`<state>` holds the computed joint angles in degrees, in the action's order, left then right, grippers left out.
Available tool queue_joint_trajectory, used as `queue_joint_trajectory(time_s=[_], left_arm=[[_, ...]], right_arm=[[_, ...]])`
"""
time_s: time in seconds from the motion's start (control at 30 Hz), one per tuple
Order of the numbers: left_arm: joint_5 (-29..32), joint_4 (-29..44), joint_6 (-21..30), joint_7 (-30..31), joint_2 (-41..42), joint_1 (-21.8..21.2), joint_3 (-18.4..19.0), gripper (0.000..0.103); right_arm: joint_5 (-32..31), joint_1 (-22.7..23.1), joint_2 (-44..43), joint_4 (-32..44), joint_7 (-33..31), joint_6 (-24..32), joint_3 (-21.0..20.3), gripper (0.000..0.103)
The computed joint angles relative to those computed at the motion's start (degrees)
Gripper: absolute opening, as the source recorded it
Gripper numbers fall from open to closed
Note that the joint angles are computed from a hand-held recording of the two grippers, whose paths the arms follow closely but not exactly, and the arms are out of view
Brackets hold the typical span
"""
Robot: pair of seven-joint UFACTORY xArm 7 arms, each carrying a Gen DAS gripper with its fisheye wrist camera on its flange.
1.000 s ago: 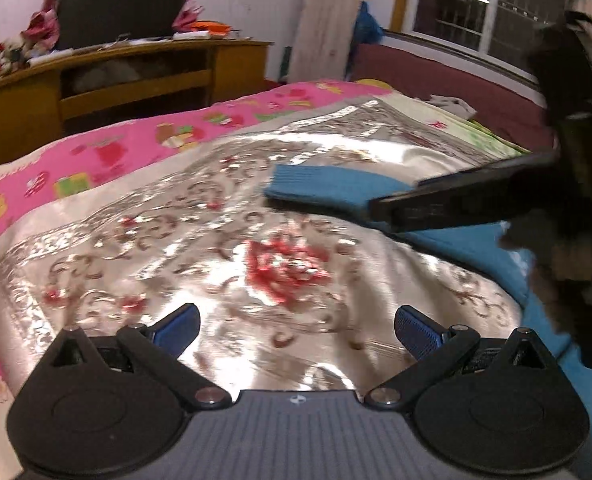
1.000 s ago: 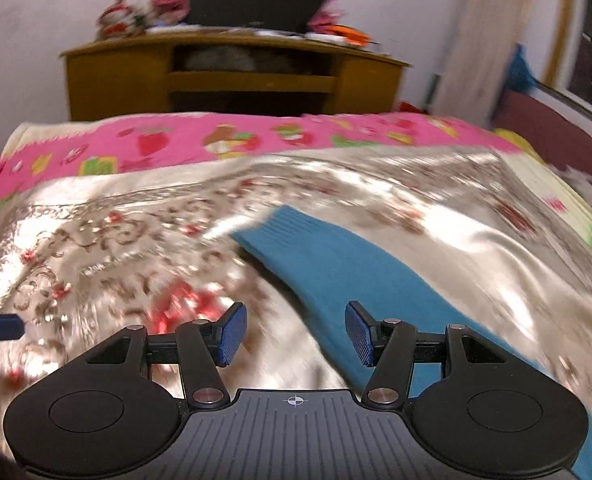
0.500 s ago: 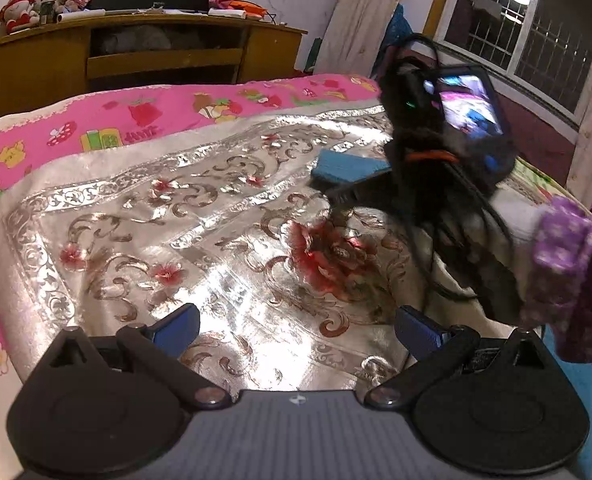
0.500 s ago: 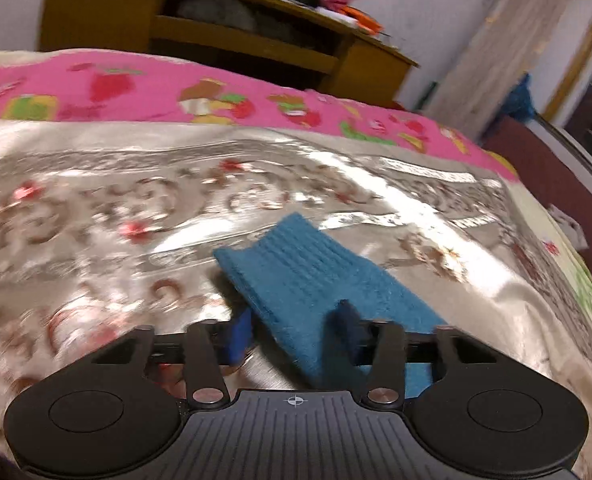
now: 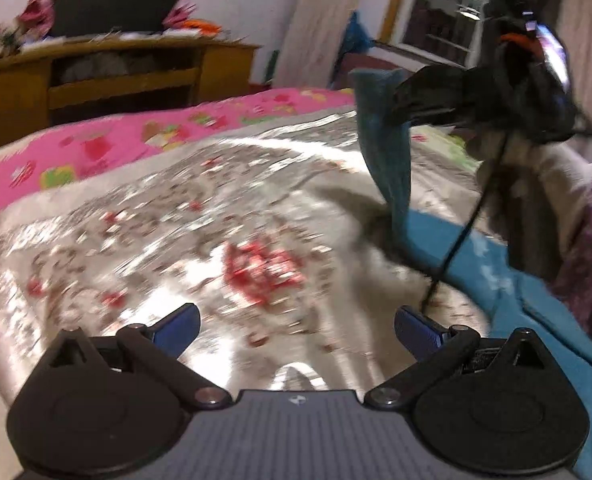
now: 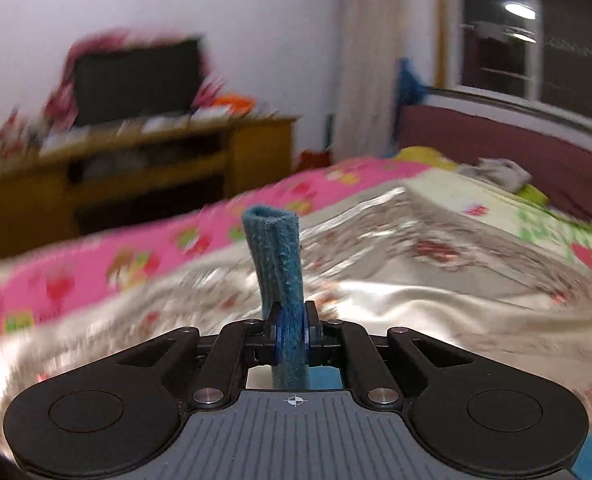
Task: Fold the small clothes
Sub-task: 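Lift the second sleeve with the right gripper and fold it over the body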
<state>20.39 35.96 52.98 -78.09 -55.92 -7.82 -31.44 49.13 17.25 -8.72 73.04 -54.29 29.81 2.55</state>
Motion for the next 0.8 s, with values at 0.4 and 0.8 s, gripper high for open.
queue_joint_trajectory(time_s=[0.4,0.8], left_arm=[[9.25,17.42,-9.36,2.35,21.36,5.66,-7.66,0.103],[22.32,33.33,-9.45,-1.02,45.36,2.49,-14.02,0.103]], right_arm=[[14.18,-18.29,4.33,11.26,4.19,12.01,-13.25,0.007],[5.51,-34.64,18.94,15.47,15.53,19.14,-14.65,0.012]])
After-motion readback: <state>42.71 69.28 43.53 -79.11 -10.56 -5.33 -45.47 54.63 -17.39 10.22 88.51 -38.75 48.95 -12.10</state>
